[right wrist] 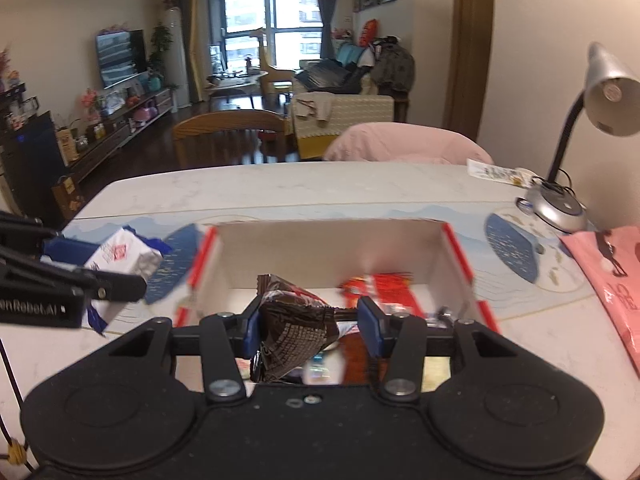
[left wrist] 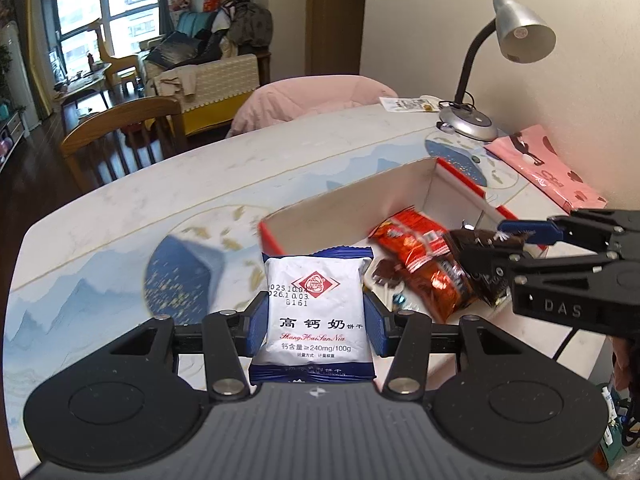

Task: Organize snacks
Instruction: 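Carry the white packet and brown chocolate over the shoebox with both tools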

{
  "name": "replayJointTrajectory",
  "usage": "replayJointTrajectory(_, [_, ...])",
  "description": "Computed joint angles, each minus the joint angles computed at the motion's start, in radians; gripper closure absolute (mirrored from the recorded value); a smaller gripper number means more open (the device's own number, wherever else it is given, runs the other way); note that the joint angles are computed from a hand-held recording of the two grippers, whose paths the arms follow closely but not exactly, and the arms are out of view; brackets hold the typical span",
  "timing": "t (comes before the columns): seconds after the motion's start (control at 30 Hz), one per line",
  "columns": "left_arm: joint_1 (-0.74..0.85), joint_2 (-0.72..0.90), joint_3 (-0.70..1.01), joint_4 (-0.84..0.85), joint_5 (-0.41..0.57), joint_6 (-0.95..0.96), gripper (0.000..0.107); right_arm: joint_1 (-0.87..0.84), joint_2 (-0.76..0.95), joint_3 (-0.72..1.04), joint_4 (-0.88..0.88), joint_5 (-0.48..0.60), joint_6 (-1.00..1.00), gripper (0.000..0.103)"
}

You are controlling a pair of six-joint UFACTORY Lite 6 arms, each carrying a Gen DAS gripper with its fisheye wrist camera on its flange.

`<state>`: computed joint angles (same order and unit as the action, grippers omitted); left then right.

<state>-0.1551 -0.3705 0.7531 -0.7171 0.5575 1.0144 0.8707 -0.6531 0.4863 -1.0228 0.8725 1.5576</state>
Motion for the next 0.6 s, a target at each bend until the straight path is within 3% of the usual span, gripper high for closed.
replayJointTrajectory(0.3, [-0.253, 0.282, 0.197, 0.266, -0.157, -0.388, 0.058, -0.34, -0.139, -0.122, 0.137, -0.221, -0.319, 0.055])
replayJointTrajectory(0.6, [-0.382, 0.602, 0.439, 0.556, -0.17, -0.721, 0.058, -0.504, 0.048, -0.1, 0.271, -0.456, -0.611, 0.055])
